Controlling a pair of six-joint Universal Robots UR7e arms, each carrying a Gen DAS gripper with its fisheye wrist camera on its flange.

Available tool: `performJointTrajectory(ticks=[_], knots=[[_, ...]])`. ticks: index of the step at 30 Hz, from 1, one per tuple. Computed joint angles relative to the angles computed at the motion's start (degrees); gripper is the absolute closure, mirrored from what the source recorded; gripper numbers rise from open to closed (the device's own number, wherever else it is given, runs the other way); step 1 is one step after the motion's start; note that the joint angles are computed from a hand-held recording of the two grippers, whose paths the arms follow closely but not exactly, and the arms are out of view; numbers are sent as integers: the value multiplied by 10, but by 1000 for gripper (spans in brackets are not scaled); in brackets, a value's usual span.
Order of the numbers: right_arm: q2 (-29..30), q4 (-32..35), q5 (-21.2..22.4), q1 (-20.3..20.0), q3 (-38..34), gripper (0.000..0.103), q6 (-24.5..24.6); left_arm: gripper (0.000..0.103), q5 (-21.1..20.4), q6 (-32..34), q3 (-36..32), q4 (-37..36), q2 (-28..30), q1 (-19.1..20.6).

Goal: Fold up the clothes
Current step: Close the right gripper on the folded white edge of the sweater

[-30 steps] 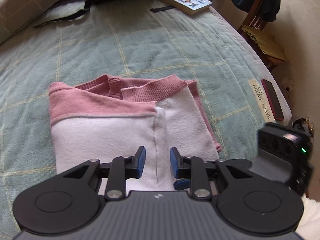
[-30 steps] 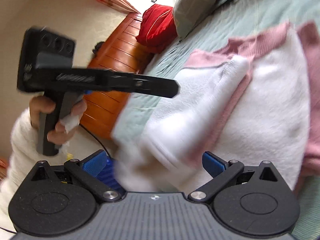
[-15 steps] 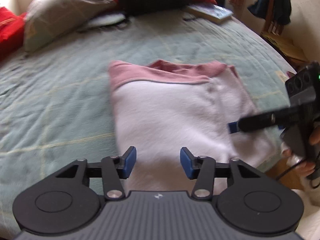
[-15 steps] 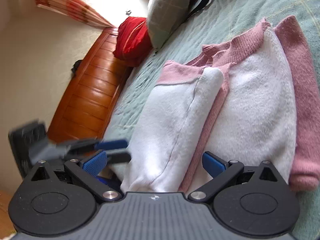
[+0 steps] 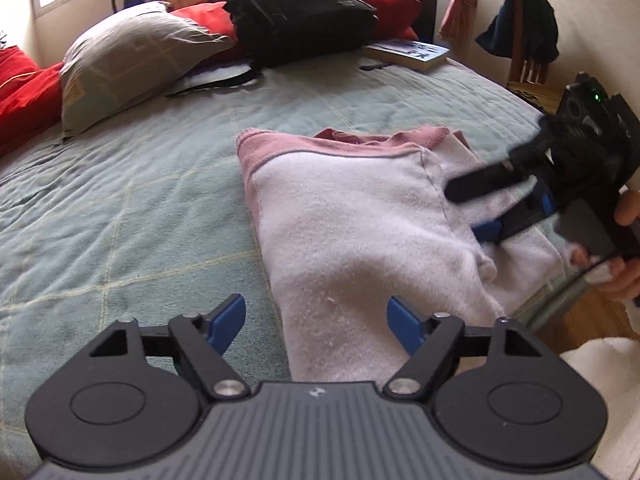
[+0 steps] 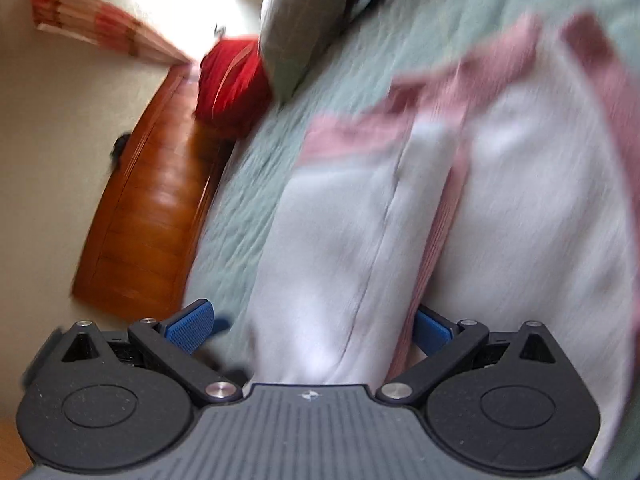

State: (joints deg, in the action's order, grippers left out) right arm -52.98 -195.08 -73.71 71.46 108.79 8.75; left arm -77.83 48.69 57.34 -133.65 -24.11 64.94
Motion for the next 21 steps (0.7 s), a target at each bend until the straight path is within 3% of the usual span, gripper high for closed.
performJointTrajectory(ticks=[6, 9, 11, 13, 15, 16, 20, 21], knots=[[20, -87, 27, -5, 12, 0, 10, 24, -6, -10, -16, 3, 4, 8], [24, -143, 59, -7, 17, 0, -18, 23, -15, -16, -14, -5, 0, 12], [32, -154, 87, -14, 12, 0, -35, 22, -20, -22, -14, -11, -1, 14], [49, -147, 87, -25, -1, 2, -23, 22, -26, -31, -19, -9, 1, 17], [62, -163, 90, -37, -6, 29, -10, 22, -25, -36, -20, -10, 2, 17], [67, -177, 92, -42, -6, 32, -3, 22, -25, -38, -20, -11, 2, 18], [73, -192, 73, -55, -6, 82, 26, 22, -25, -36, -22, -4, 5, 19], [74, -191, 63, -52, -6, 82, 25, 22, -22, -37, -22, -7, 6, 18]])
